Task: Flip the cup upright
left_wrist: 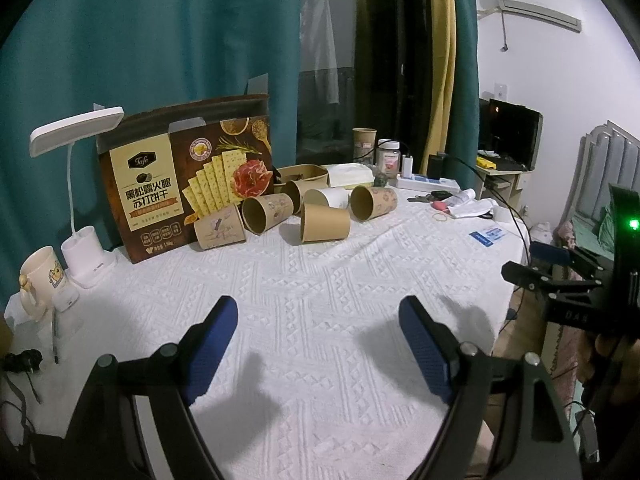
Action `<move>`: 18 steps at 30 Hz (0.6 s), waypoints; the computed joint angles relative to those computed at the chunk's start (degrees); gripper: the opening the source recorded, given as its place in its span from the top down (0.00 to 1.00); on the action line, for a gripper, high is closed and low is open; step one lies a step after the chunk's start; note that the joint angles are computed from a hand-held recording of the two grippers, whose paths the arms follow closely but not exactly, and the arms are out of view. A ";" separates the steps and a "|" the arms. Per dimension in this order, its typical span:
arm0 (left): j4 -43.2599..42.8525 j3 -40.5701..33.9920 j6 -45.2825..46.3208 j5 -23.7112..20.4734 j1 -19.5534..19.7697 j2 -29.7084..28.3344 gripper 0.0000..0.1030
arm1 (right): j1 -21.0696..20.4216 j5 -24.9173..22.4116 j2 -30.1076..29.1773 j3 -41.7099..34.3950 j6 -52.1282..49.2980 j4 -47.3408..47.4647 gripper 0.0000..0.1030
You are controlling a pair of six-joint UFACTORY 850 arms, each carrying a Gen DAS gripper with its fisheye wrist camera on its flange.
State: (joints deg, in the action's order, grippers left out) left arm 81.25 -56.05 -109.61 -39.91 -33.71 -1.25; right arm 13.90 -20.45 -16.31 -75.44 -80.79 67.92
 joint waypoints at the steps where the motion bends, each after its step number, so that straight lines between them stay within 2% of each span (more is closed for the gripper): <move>1: -0.08 -0.05 0.03 -0.01 0.00 -0.05 0.20 | -0.02 0.00 -0.05 0.00 -0.05 0.06 0.24; 6: -0.65 -0.36 0.30 0.90 0.68 -0.51 0.19 | 0.03 -0.13 -0.21 -0.24 0.72 -0.71 0.24; 9: -1.39 -0.73 0.18 3.24 1.97 -1.16 0.20 | 0.19 -0.58 -1.26 -1.39 4.08 -3.83 0.24; 12: -4.25 -2.02 0.78 8.69 4.97 -2.81 0.19 | 0.29 -1.35 -4.02 -4.28 11.17 -10.64 0.24; 14: -8.06 -3.52 2.88 13.94 7.88 -4.65 0.20 | 0.33 -2.37 -6.27 -6.92 17.73 -16.66 0.24; 16: -14.25 -6.05 8.00 18.07 10.70 -7.51 0.20 | 0.17 -3.69 -8.96 -10.03 22.41 -20.93 0.24; 18: -18.71 -8.41 12.44 20.39 12.43 -10.10 0.20 | -0.08 -4.50 -11.68 -13.17 25.55 -23.60 0.24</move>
State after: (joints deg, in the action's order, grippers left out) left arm 62.54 -64.46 -97.17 -19.53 -21.28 -11.35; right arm 13.82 -24.95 -27.99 -88.61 -55.24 44.32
